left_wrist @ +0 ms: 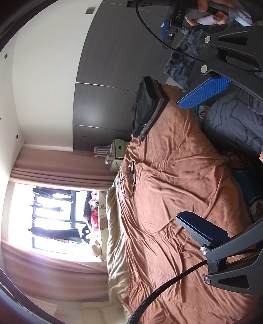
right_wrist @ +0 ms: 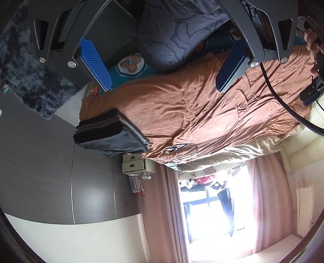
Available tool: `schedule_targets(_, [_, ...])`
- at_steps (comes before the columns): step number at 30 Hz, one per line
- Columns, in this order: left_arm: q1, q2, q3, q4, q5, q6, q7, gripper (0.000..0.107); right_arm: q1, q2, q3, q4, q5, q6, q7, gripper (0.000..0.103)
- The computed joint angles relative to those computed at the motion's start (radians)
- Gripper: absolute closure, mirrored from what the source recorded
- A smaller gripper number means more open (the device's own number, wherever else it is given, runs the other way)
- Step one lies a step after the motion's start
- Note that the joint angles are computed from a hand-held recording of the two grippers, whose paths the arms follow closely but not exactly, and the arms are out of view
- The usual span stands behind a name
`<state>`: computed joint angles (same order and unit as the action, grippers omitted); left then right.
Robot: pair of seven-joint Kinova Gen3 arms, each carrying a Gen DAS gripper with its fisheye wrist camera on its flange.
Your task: Fold small clothes
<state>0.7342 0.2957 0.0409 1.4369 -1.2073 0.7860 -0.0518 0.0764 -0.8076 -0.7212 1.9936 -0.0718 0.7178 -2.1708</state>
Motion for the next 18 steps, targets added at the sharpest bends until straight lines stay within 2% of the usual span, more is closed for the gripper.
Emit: schedule_targets(18, [0.008, -0.008, 0.01, 0.011, -0.013, 0.026, 0.027, 0.005, 0.017, -0.057, -0.027, 0.02, -0.038, -0.008, -0.01, 0.0])
